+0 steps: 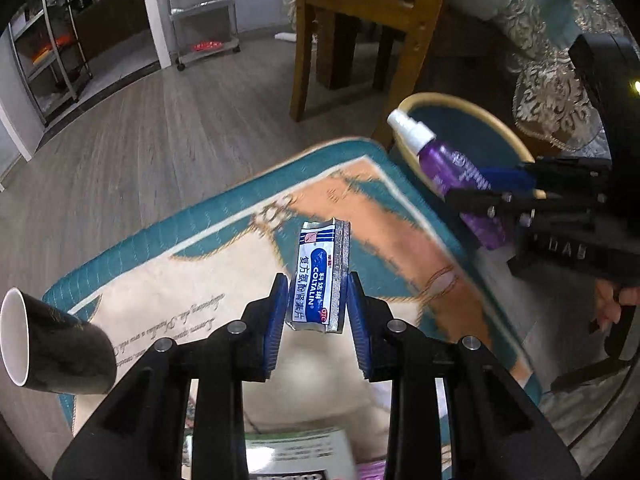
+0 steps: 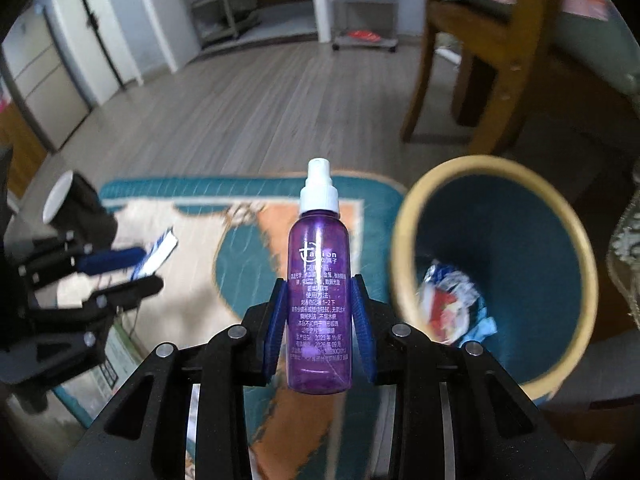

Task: Collect trash
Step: 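Carry the bottle and small box over the bucket and open both tools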

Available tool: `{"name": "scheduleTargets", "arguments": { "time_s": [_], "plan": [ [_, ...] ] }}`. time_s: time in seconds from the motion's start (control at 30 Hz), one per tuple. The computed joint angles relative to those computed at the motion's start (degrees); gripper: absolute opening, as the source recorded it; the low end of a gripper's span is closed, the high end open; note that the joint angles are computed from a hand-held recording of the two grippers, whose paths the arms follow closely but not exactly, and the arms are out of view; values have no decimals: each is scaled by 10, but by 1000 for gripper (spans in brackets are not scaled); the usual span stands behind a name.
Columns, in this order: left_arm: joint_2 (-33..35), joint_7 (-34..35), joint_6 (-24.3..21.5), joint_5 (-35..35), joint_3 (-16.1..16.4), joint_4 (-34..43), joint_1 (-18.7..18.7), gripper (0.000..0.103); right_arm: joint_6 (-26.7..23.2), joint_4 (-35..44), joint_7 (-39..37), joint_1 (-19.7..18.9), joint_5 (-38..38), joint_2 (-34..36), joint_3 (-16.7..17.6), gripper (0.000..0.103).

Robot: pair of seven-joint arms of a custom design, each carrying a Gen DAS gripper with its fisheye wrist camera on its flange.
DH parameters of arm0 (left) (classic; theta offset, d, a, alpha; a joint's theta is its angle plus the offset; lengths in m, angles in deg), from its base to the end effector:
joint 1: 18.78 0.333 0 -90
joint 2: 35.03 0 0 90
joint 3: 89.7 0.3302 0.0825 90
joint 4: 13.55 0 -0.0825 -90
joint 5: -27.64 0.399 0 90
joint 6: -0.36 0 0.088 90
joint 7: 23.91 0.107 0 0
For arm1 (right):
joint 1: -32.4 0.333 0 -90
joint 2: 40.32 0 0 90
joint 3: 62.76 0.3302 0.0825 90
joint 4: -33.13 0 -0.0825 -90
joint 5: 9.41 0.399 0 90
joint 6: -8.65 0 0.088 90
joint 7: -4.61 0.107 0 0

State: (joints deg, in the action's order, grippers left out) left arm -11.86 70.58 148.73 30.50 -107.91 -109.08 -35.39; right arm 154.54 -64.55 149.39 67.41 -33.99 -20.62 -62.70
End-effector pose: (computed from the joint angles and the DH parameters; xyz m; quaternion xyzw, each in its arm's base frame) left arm 0.6105 -0.3872 0.4479 -0.4222 0.8658 -0.2494 0.0993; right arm 0.5773 0.4117 0.4528 -0.6607 0.6930 -0.1592 0.2404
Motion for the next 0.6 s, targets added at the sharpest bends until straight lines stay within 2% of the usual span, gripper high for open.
{"name": "scheduleTargets", "arguments": {
  "time_s": [0.17, 0.27, 0.43, 0.6],
  "plan": [
    [7, -6, 8, 0, -9, 17, -15, 29, 10, -78, 84, -6, -64, -68, -20, 33],
    [21, -2, 8, 3, -17, 39, -29, 29, 1, -127, 133, -26, -100, -110, -17, 33],
    [61, 5, 0, 14, -24, 92, -61, 29, 5, -207, 185, -71, -116, -165, 0, 33],
    [116, 6, -22, 24, -24, 163, -95, 29, 23, -259, 203, -116, -105, -193, 25, 33]
  ]
}}
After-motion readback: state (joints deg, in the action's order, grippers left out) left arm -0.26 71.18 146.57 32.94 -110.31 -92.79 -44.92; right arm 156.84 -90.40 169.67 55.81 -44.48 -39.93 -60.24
